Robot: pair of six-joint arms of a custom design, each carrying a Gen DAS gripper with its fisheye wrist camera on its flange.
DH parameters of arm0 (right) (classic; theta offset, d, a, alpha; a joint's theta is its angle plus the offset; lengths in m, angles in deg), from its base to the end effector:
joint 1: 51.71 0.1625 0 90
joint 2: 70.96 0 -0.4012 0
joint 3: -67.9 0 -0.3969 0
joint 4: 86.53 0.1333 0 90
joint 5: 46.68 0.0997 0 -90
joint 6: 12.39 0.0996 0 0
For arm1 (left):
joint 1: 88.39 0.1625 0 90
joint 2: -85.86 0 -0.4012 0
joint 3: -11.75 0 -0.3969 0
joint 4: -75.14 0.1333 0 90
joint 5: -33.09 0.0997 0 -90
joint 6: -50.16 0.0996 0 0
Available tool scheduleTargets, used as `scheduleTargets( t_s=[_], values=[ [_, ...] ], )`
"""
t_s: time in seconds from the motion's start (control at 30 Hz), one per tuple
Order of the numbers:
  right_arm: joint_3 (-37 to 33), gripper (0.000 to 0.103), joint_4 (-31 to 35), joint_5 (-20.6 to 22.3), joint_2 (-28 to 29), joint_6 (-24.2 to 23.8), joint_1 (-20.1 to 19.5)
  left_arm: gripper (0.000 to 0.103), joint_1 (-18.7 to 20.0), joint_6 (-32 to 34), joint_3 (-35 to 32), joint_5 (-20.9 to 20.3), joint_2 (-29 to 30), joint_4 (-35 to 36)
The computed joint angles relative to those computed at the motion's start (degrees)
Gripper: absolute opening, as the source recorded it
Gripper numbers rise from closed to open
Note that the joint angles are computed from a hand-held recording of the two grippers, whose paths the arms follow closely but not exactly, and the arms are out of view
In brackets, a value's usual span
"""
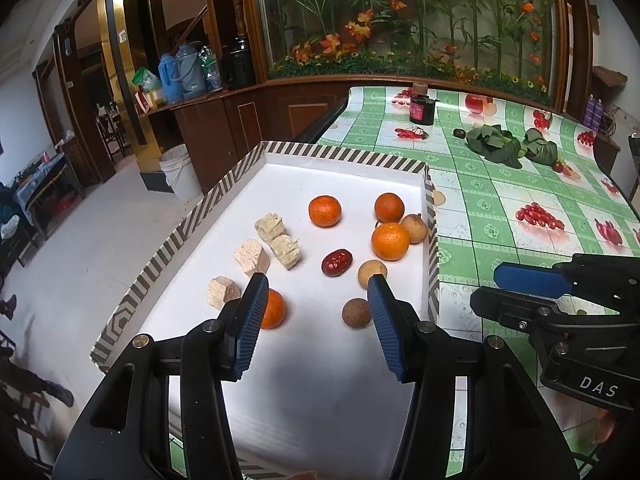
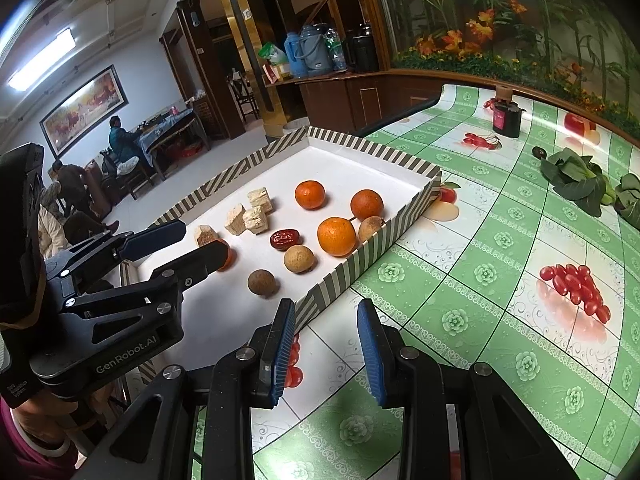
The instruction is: Organize fruits
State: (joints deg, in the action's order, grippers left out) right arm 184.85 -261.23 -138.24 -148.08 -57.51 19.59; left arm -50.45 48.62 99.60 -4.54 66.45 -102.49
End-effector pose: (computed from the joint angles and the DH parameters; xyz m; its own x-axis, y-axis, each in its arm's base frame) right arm -0.0479 -0.5487 0.2992 -0.8248 -0.2367 0.5135 -0.5062 0.7137 -0.4841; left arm -0.3730 -0.5598 -0.0980 -0.6005 0.3057 -0.7389 0.7290 0.5891 -0.3487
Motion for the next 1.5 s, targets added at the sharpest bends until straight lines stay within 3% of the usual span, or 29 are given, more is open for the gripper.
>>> scheduleTargets(
  t_s=[1.5],
  values=[
    [-1.29,0.031,1.42,-1.74,1.37,-0.58,0.29,0.052,-0.34,-0.01,-0.32,0.40,0.93,-1.12]
  ],
)
